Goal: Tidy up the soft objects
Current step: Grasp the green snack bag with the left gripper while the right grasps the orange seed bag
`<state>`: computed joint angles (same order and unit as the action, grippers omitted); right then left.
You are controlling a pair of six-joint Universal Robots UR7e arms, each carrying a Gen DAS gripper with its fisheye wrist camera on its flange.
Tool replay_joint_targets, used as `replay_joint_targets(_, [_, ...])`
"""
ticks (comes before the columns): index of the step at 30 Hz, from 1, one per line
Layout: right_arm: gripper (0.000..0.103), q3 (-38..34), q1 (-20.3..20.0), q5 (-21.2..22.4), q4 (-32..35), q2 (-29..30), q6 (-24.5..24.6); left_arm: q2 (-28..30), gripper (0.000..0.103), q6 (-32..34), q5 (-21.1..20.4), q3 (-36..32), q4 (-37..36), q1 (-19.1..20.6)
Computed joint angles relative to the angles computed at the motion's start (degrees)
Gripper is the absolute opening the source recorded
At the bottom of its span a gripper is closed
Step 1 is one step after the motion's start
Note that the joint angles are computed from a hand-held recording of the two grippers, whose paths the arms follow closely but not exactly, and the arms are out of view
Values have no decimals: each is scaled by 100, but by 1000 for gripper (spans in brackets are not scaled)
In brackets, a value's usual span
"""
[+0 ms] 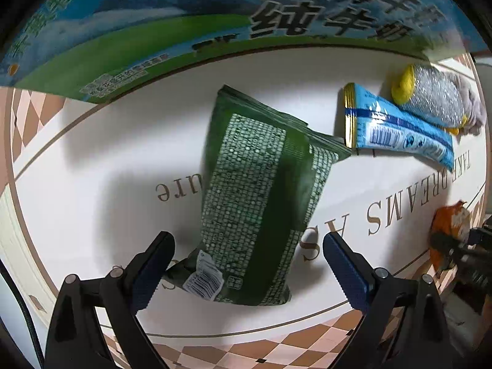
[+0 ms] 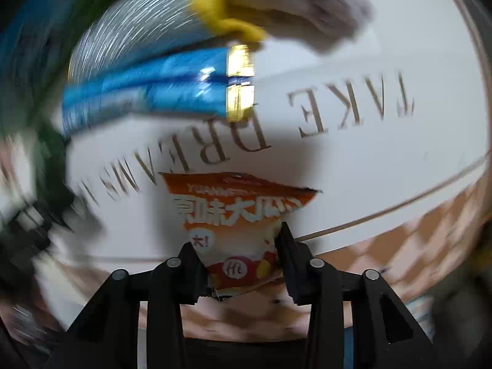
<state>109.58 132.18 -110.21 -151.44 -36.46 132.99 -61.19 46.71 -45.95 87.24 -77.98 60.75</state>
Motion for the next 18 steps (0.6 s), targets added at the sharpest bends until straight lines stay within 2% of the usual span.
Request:
replay_joint_targets(2, [42,-255,-136,283,621,-27,-494,80,99,47,42,-78,-80,65])
replay_joint_targets(4, [43,-323,-177,309,772,-43,-579,120,97,37,-18,-109,-119,83])
replay_joint_targets(5, [43,-337,-199,323,805,-50,-604,113,91,-3,-64,-77,-146,90])
replay_joint_targets(8, [44,-363,-223,291,804,-30,-579,-89,63,70,-73,195,-502,39])
replay_joint_targets(9, [44,-453,-229,253,777,78,-555,-107,47,10,-79,181,-453,33])
replay_joint_targets(10, [44,-494,-217,211,808,102,-499,-164,43,-126,-96,202,-357,33])
replay_joint_targets(13, [44,-584,-189,112,778,215,-395,-316,37,-324,-81,292,-350,67])
replay_joint_targets(15, [39,-703,-143,41,899,266,-358,-436,35,-402,-91,335,-408,109])
replay_joint_targets(18, [36,-834,12,-59,965,336,-309,-598,33,-574,-250,170,-133,165])
